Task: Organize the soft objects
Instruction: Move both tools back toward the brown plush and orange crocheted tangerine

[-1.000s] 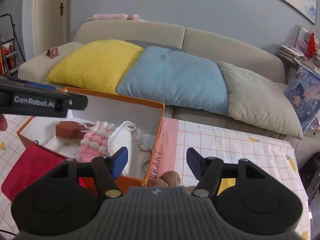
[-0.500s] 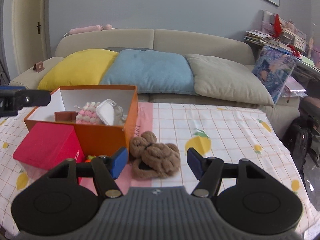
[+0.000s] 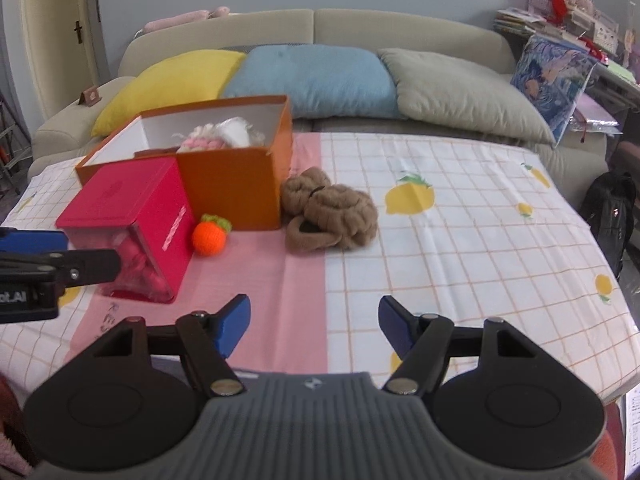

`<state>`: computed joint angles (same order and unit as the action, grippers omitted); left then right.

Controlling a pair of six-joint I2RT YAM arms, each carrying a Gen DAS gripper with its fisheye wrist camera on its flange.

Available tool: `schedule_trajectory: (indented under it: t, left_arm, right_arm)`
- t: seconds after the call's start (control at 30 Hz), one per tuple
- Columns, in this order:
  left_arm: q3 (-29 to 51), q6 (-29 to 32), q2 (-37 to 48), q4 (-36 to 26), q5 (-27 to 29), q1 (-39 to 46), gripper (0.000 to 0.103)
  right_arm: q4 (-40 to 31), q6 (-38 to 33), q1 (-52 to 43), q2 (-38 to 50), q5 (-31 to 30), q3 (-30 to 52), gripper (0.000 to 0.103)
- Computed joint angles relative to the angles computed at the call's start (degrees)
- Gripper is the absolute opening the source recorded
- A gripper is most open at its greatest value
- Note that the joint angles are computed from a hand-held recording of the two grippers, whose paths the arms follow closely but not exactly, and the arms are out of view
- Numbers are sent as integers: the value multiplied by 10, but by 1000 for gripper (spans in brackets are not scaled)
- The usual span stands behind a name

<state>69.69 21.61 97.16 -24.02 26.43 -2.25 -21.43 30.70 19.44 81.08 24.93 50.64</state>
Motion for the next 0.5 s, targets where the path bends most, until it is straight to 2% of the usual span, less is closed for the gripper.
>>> schedule_trajectory:
  t: [0.13,0.33,0.5]
  left_arm:
    - [-10,-2,3,-16,-9,6,83]
    - [-17,-17,4,-7,-25,7,81]
    - [-1,-19,18,-25,-13,5,80]
  right_arm:
    - [-10,-4,9,12,-11,6,73]
    - [-19,-2,10,26,-23,12,74]
    - [-7,-2,5,23,-24,3,74]
